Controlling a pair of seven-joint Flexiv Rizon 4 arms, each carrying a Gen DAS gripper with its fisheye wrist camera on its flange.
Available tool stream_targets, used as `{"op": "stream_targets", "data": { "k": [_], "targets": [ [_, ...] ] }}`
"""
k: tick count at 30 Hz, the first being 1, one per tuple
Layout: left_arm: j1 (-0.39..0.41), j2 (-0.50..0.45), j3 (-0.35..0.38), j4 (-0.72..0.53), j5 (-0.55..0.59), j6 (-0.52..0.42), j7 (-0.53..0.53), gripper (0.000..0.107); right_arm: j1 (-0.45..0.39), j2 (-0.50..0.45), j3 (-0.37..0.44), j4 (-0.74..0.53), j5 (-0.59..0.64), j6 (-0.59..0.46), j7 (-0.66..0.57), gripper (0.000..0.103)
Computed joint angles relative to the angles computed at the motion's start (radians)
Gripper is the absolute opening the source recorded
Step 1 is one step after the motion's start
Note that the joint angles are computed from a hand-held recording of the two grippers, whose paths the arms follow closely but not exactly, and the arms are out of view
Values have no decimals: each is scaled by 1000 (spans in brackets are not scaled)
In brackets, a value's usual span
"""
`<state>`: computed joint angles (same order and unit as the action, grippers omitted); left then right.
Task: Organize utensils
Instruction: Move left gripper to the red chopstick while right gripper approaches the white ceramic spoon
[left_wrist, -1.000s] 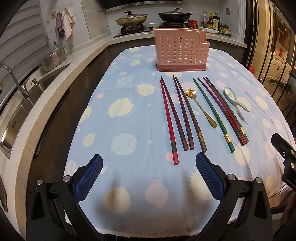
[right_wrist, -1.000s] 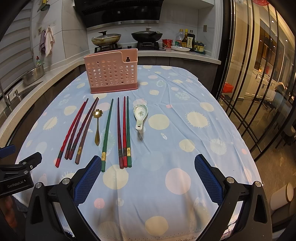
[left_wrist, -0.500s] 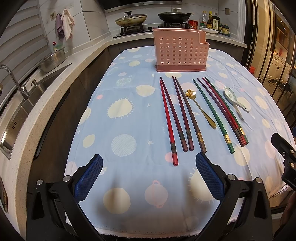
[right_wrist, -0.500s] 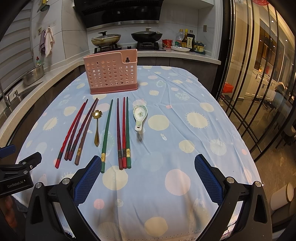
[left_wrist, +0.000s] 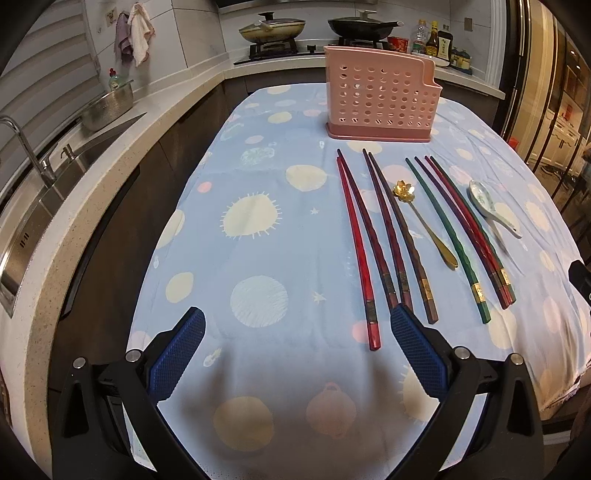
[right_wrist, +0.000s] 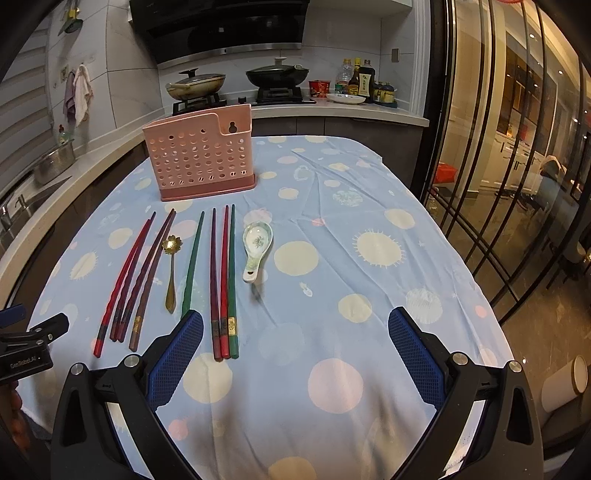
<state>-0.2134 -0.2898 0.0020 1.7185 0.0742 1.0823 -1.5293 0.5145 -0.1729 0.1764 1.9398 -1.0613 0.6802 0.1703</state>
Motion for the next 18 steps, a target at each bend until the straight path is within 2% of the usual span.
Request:
{"op": "stream_targets", "data": {
  "k": [8,12,15,18],
  "targets": [
    [7,-82,-25,-59,-50,-13,56,96,-22,-46,-33,-34,-27,55,-21,96],
    [8,-122,-31,-88,-79,-42,84,86,-29,-76,-52,-59,-27,90,-39,96],
    [18,-144,-43,-102,-118,-70,116,73,-34,-96,-67,-75,-28,120,-45,91],
    [19,-144,-45,-90,-134,-47,138,70,-39,-114,-81,-93,-19,140,-57,85]
  ]
}}
